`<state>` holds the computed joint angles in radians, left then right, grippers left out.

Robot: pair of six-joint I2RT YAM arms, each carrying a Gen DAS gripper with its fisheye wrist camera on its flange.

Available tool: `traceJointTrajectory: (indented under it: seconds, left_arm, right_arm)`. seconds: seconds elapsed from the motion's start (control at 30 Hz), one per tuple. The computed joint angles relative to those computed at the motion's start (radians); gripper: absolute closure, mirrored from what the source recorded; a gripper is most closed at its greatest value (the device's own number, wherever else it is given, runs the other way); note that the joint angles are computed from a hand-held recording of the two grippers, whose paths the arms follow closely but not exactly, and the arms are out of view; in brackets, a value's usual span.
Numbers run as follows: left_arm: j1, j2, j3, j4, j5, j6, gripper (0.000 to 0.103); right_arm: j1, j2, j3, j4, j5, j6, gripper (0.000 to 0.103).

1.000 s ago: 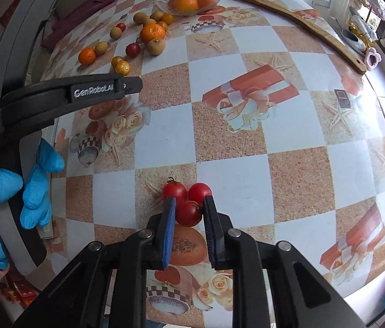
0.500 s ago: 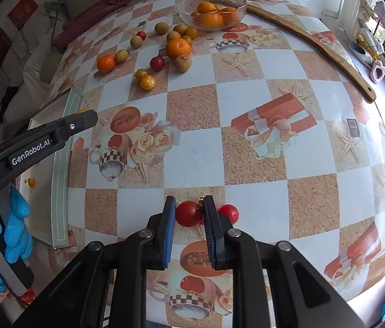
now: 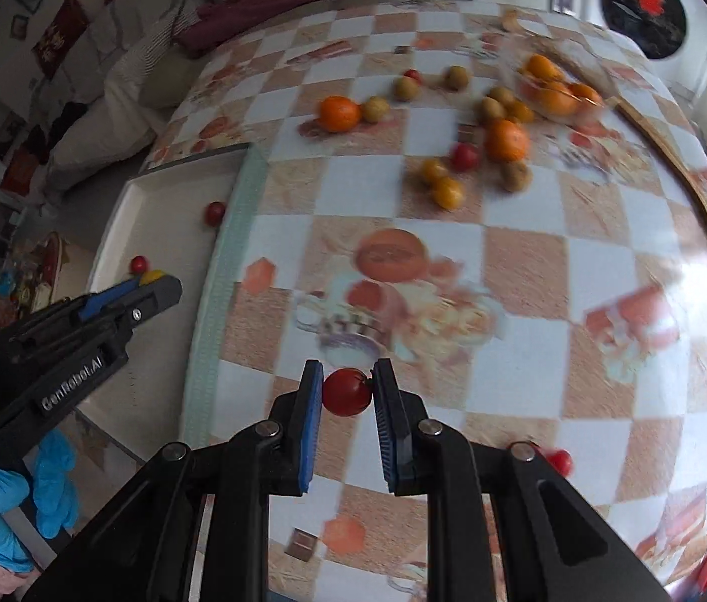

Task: Organize fruits
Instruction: 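Carry the yellow fruit and red tomato into the white tray, then open both tools in the tray and return over the table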

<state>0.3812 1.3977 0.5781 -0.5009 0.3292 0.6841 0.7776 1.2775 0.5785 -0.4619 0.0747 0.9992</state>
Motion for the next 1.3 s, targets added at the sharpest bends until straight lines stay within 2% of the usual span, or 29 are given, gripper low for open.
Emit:
traceJointTrajectory:
  seconds: [0.17, 0.4, 0.5, 0.77, 1.1, 1.13, 1.17, 1.2, 1.23, 1.3]
  left_arm:
    - [0.184, 0.095, 0.055, 0.017, -0.011, 0.094, 0.080]
    - [0.317, 0.244, 0.111, 0.095, -0.057, 0.128, 0.080]
    - [0.336, 0.287, 0.110, 0.151, -0.082, 0.136, 0.080]
    - [0.337, 0.344, 0.114, 0.202, -0.116, 0.134, 0.080]
    - [0.308, 0.388, 0.134, 0.211, -0.154, 0.146, 0.079]
    - [0.306, 0.390, 0.134, 0.211, -0.155, 0.150, 0.076]
    - [0.303, 0.390, 0.134, 0.213, -0.157, 0.151, 0.067]
    - [0.304, 0.387, 0.133, 0.216, -0.156, 0.150, 0.035]
    - [0.312, 0.367, 0.120, 0.232, -0.133, 0.148, 0.021]
    - [0.325, 0.333, 0.109, 0.231, -0.081, 0.162, 0.021]
  right_arm:
    - [0.019, 0.177, 0.149, 0.067, -0.035, -0.067, 0.081]
    - [0.022, 0.435, 0.369, 0.133, -0.117, -0.143, 0.081]
    - [0.026, 0.536, 0.457, 0.133, -0.137, -0.169, 0.081]
    - [0.023, 0.729, 0.645, 0.077, -0.158, -0.222, 0.081]
    - [0.010, 0.826, 0.717, 0.044, -0.180, -0.243, 0.080]
    - [0.008, 0.832, 0.718, 0.046, -0.186, -0.240, 0.080]
    - [0.007, 0.834, 0.716, 0.049, -0.189, -0.238, 0.079]
    - [0.006, 0.833, 0.713, 0.054, -0.192, -0.240, 0.074]
    - [0.005, 0.834, 0.713, 0.058, -0.195, -0.244, 0.060]
    - [0.006, 0.845, 0.734, 0.046, -0.185, -0.250, 0.031]
